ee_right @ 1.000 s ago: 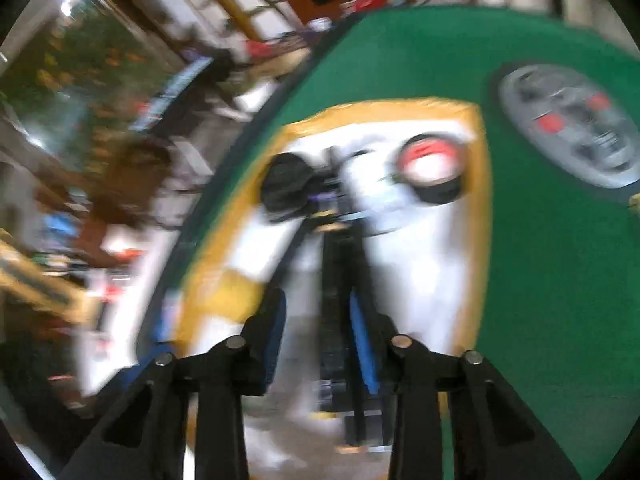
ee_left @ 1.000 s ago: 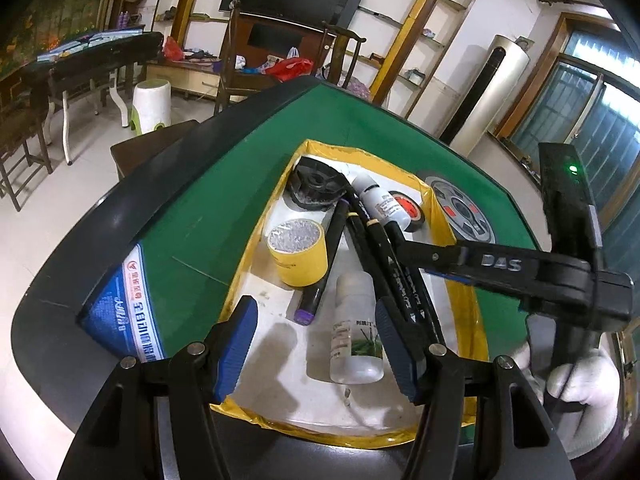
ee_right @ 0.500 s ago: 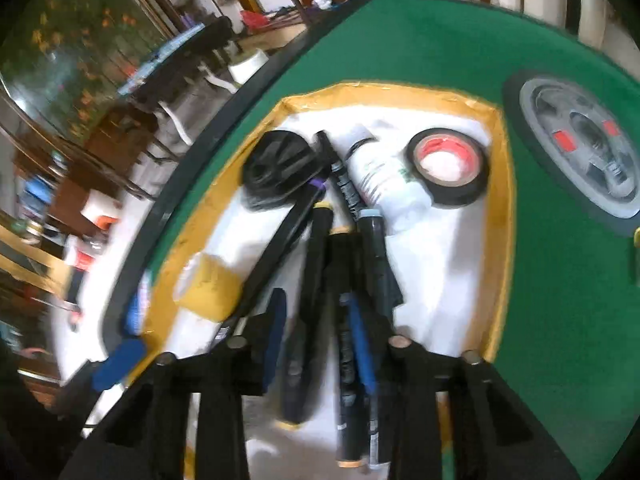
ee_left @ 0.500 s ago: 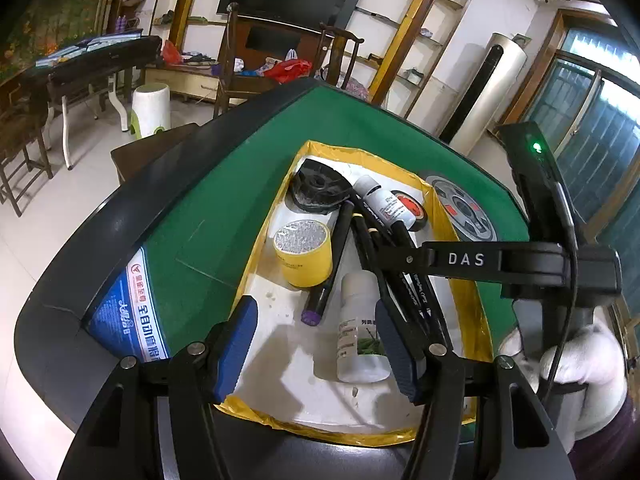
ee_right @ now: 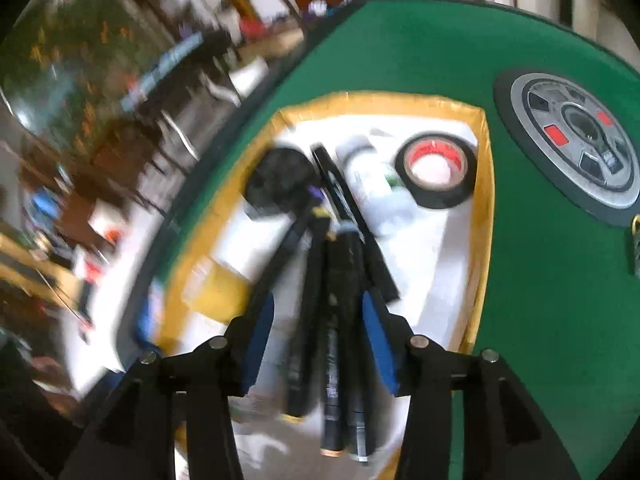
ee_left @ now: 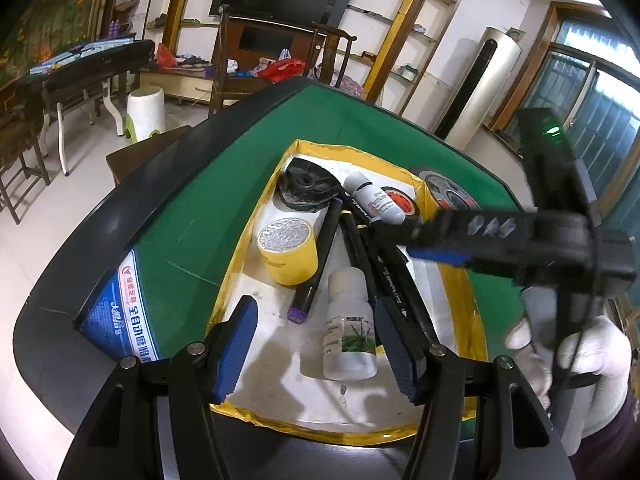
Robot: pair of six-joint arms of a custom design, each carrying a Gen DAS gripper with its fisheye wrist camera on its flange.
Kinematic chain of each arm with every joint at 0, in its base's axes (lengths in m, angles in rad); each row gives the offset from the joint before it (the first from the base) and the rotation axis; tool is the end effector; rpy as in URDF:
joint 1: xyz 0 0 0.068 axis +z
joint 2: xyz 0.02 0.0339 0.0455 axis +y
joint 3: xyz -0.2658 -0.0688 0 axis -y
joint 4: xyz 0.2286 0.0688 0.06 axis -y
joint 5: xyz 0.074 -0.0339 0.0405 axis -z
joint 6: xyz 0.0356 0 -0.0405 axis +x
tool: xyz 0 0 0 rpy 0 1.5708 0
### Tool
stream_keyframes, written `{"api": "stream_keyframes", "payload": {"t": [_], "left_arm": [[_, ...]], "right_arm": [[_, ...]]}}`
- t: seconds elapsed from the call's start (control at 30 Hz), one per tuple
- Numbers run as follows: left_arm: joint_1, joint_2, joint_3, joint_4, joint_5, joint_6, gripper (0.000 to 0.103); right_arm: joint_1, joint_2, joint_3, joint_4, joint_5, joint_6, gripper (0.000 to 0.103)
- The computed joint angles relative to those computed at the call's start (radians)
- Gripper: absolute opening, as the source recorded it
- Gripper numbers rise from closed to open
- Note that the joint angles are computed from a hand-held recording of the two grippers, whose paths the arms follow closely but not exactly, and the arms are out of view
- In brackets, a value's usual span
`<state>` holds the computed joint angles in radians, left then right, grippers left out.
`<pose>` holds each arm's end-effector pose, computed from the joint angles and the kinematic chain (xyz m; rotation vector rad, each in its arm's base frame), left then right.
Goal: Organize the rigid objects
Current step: 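Lower the black marker into the tray with the right gripper and open it, then move both grippers from the tray toward the white charger and pill bottles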
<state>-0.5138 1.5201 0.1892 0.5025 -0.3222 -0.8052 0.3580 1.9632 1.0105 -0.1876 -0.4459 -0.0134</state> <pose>0.1727 -0.0845 0.0918 -0.4893 2.3083 -0.2592 0.3199 0.1361 0.1111 -0.6323 2.6383 0.7068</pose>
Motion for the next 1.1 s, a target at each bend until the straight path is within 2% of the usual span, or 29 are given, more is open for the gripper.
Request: {"api": "stream_keyframes", "payload": {"t": [0.07,0.17,0.2,0.23,0.27,0.37,0.43,0.57,0.67,0.7,0.73,0.77,0.8,0.83,0.87,0.9,0.97,1.0,1.1], "left_arm": [[-0.011,-0.005,0.009,-0.017,-0.011,-0.005,0.065],[-0.025,-0.006,0.025,-0.041,-0.019,-0.013,0.065],[-0.033,-0.006,0.029,-0.048,-0.022,-0.016,0.065],[-0.042,-0.008,0.035,-0.059,-0.028,-0.018,0.065],[-0.048,-0.013,0.039,-0.072,-0.035,-0.017,0.065],[-0.061,-0.025,0.053,-0.103,-0.053,-0.012,0.065],[-0.073,-0.022,0.067,-0.119,-0.068,-0.015,0.065],[-0.11,-0.008,0.107,-0.159,-0.095,-0.017,0.065],[-0.168,-0.013,0.151,-0.213,-0.159,-0.012,0.065],[-0.193,-0.016,0.168,-0.233,-0.192,-0.01,0.065],[-0.221,-0.019,0.186,-0.253,-0.23,-0.008,0.065],[-0.254,-0.021,0.205,-0.27,-0.276,-0.003,0.065],[-0.281,-0.021,0.224,-0.28,-0.315,0.004,0.066],[-0.305,-0.018,0.244,-0.288,-0.345,0.015,0.069],[-0.322,-0.011,0.264,-0.289,-0.359,0.028,0.08],[-0.326,-0.002,0.28,-0.276,-0.346,0.046,0.089],[-0.299,0.029,0.3,-0.213,-0.222,0.087,0.092],[-0.286,0.055,0.323,-0.215,-0.171,0.084,0.092],[-0.292,0.149,0.43,-0.282,-0.139,0.077,0.092]], "right_arm": [[-0.008,-0.006,-0.008,0.016,-0.057,-0.016,0.046],[0.01,0.076,0.078,-0.093,-0.072,-0.062,0.046],[0.021,0.089,0.089,-0.102,-0.011,-0.061,0.037],[0.037,0.089,0.097,-0.102,0.058,-0.049,0.02],[0.045,0.091,0.097,-0.092,0.1,-0.041,0.017],[0.02,0.063,0.072,-0.085,0.058,-0.037,0.018],[-0.024,0.018,0.032,-0.078,-0.015,-0.056,0.025],[-0.133,-0.104,-0.074,0.014,-0.078,-0.07,0.025],[-0.203,-0.246,-0.207,0.175,-0.017,-0.102,0.035],[-0.224,-0.293,-0.264,0.254,0.013,-0.117,0.045],[-0.246,-0.349,-0.346,0.374,0.06,-0.13,0.06],[-0.27,-0.383,-0.419,0.508,0.109,-0.143,0.069],[-0.284,-0.398,-0.473,0.621,0.147,-0.148,0.086],[-0.311,-0.397,-0.519,0.723,0.165,-0.158,0.092],[-0.342,-0.374,-0.537,0.794,0.181,-0.167,0.092],[-0.367,-0.348,-0.526,0.807,0.183,-0.176,0.092],[-0.427,-0.297,-0.5,0.816,0.182,-0.192,0.092],[-0.448,-0.269,-0.486,0.834,0.184,-0.197,0.092],[-0.514,-0.199,-0.473,0.909,0.183,-0.215,0.092]]}}
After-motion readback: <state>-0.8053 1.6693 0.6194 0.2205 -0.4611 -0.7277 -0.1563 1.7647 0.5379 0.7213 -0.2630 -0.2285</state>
